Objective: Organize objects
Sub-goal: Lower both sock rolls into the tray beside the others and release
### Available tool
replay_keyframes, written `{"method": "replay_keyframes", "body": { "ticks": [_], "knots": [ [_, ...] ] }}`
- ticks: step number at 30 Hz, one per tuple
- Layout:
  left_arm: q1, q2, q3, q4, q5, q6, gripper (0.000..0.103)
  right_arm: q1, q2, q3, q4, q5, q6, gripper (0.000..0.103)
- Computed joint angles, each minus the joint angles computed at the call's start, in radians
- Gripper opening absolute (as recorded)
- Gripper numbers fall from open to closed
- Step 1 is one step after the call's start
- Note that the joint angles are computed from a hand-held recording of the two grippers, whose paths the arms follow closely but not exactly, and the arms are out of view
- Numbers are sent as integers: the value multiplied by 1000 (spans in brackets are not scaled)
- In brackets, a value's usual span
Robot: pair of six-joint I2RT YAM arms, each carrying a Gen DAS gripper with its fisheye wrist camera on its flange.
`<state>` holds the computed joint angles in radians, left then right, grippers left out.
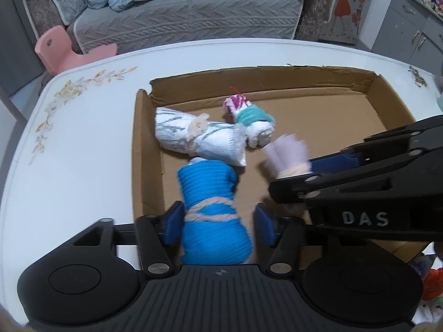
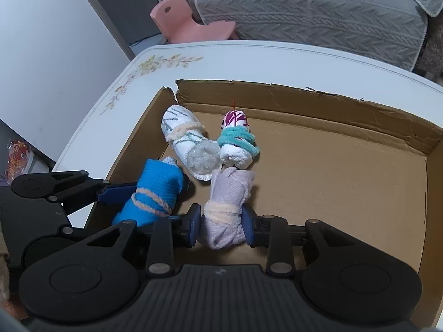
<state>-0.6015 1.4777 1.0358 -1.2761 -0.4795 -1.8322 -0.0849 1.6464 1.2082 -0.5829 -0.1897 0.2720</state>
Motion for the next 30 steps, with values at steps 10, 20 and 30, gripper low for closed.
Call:
{"method": "replay_keyframes", "body": {
  "ticks": [10, 20, 30],
  "knots": [
    [-36, 42, 63, -45, 12, 18, 86, 5, -70, -14, -53, 54, -75, 53],
    [-118, 104, 135, -58, 84, 0, 93, -11, -207, -142, -241, 129, -129, 63],
    [-168, 112, 142, -8, 160, -82, 93, 48, -287, -205, -306, 126, -50, 65]
  ]
}}
